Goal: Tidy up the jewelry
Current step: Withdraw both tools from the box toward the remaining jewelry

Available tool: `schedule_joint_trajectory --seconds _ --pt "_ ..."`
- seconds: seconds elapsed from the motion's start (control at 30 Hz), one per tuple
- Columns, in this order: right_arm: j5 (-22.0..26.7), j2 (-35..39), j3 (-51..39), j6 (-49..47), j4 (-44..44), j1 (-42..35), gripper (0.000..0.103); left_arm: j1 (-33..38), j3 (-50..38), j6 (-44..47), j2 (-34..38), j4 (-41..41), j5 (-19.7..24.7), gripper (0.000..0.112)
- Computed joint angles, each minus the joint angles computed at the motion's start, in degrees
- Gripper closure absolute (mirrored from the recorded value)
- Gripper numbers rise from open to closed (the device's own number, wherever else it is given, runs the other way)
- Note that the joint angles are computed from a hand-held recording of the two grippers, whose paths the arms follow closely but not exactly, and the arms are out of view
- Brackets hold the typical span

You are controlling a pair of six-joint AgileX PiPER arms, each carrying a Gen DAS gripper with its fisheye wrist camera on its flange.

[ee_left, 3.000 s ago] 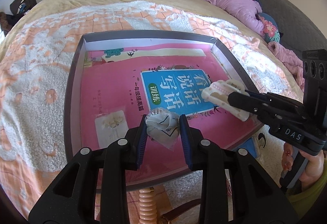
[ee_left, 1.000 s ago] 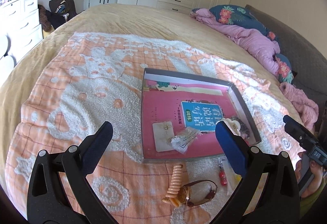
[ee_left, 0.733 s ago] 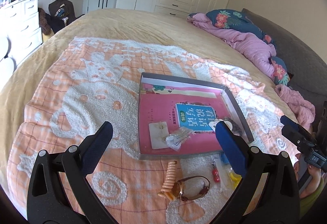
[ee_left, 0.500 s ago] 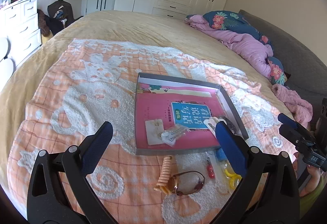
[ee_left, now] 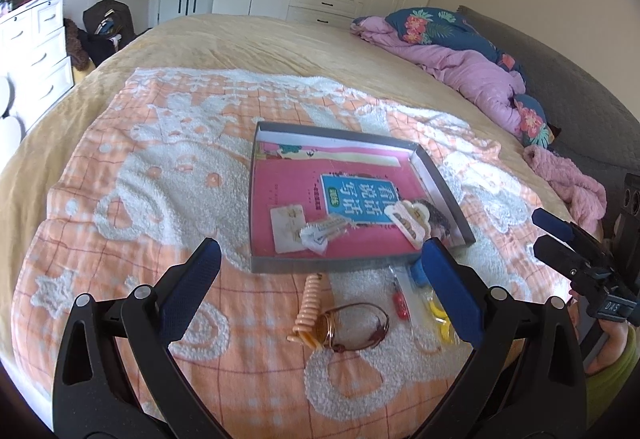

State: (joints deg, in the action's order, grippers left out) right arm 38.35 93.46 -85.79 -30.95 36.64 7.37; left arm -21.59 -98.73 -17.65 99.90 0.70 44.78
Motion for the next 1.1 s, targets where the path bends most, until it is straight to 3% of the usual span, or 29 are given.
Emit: schedule_joint_trajectory --seconds 1.1 --pt "1.77 -2.08 10.12 3.07 -4.06 0.64 0.011 -2.06 11.44 4.02 -2.17 -6.39 -0.49 0.018"
